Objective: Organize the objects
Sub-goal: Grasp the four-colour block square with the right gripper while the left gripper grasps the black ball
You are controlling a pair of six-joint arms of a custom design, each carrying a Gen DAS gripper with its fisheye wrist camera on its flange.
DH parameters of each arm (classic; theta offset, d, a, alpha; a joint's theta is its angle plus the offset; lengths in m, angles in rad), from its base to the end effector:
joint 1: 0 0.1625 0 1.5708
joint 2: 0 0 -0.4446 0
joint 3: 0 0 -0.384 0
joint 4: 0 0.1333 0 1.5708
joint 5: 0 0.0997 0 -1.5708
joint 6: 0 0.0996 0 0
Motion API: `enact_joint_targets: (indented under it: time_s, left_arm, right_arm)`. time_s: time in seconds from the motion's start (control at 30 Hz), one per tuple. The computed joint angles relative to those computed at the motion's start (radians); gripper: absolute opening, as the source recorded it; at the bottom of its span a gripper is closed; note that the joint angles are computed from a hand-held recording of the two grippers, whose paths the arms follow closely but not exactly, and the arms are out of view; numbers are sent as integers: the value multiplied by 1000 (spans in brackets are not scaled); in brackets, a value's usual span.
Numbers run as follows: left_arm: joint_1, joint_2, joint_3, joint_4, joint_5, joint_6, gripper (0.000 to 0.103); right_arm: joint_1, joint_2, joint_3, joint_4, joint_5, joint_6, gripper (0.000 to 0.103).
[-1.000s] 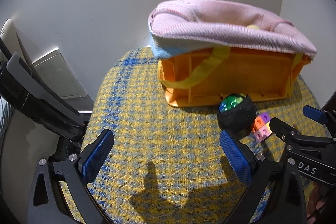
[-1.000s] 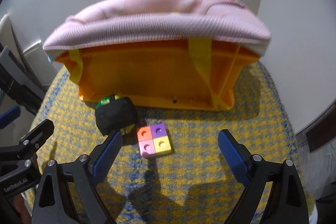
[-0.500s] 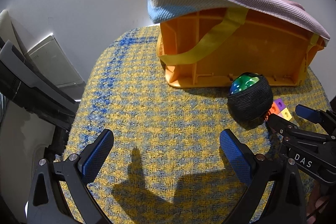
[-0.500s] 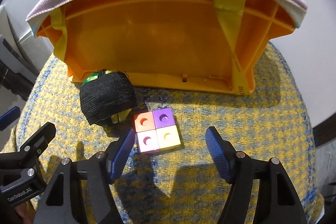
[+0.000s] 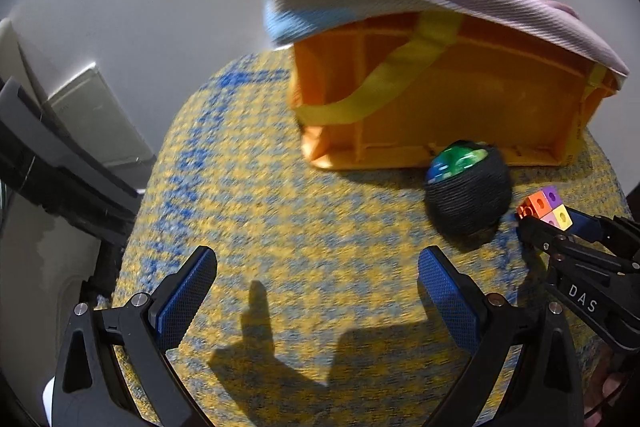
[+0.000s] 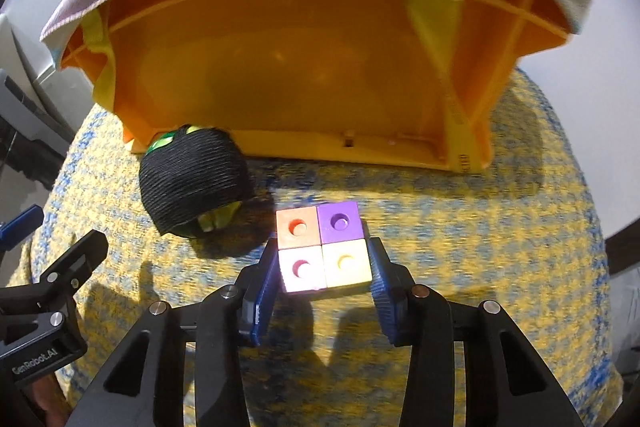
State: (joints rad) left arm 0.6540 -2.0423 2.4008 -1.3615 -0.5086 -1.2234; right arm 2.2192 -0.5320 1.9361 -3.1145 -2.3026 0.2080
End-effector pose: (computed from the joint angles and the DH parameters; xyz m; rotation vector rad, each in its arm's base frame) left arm -0.0371 -0.3060 0.3293 0.0342 2.0806 -0.7696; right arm 0.3889 -0.4028 -0.0502 0.4760 -2.4303 0.5513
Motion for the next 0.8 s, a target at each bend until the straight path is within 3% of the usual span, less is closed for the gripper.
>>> enact_joint_targets:
  time_s: [0.37, 0.6, 0.8]
  left_arm:
    - [-11, 132, 34, -319, 7, 211, 103]
    - [39, 231, 50, -555, 3, 372, 103]
    - [87, 290, 48, -680, -15, 454, 102]
  right_arm:
    - [9, -85, 110, -103, -86, 21, 42]
    - [-11, -94, 118, -138, -91, 16, 42]
    - [-27, -88, 107, -155, -87, 8, 42]
